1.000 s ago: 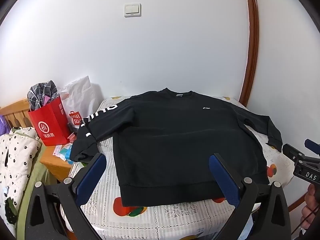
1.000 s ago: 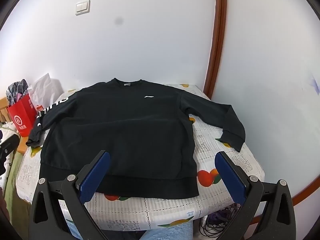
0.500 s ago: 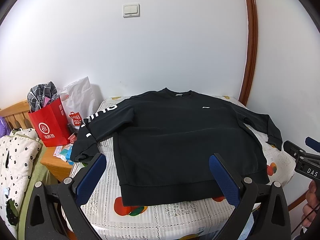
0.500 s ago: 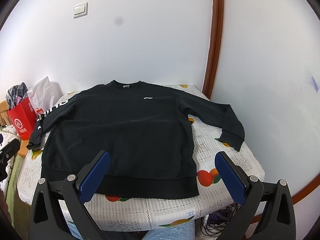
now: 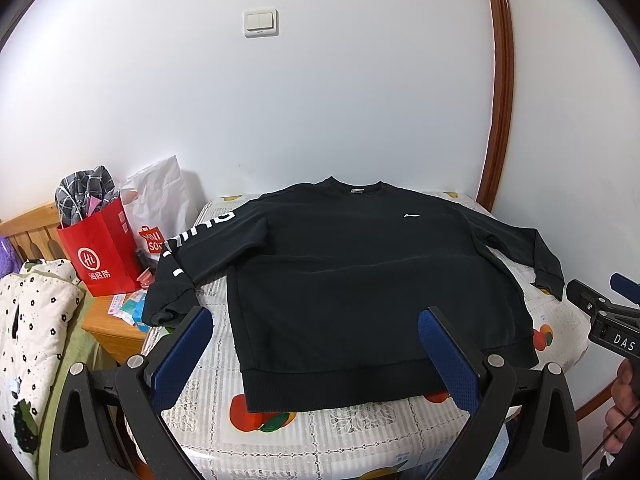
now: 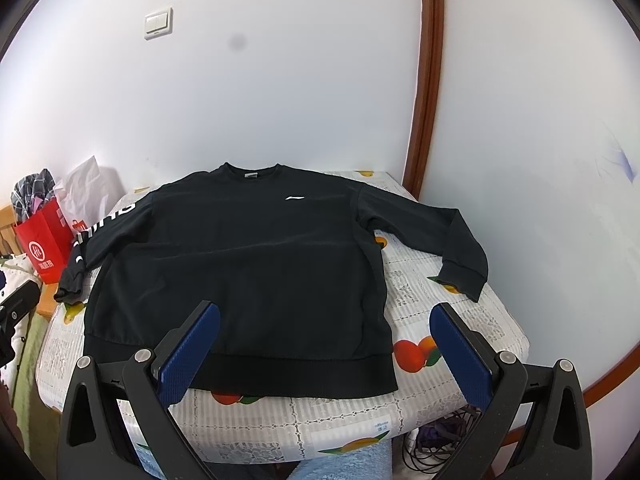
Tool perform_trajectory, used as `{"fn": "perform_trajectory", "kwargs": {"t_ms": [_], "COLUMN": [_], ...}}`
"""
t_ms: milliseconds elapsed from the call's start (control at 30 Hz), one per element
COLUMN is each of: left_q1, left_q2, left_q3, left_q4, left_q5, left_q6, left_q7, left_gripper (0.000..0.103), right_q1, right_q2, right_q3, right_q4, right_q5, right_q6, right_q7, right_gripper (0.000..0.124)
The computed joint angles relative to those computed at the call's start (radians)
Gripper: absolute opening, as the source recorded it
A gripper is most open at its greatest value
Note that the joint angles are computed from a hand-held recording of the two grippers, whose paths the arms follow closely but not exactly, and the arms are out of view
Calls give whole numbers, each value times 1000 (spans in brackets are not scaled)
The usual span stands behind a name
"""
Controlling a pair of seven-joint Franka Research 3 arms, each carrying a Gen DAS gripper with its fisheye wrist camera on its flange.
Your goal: Fold small clothes
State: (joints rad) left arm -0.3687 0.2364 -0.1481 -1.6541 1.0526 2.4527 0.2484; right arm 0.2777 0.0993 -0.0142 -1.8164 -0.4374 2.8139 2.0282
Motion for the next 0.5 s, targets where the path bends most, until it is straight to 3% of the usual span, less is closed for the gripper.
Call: {"fn": "perform_trajectory", "kwargs": {"t_ms": [500], "left_q1": [0], "left_q2": [0], "left_q3": [0], "left_q4": [2], "left_q5": [-2], "left_q6": [2], "left_q7": [1], "left_gripper": [103], "right_q1": [0], "right_q2": [-3], "right_q3": [-1], "right_q4": [-4], "right_q5": [-16], "right_q6": [1], "right_q7": [15], "right_gripper": [103]}}
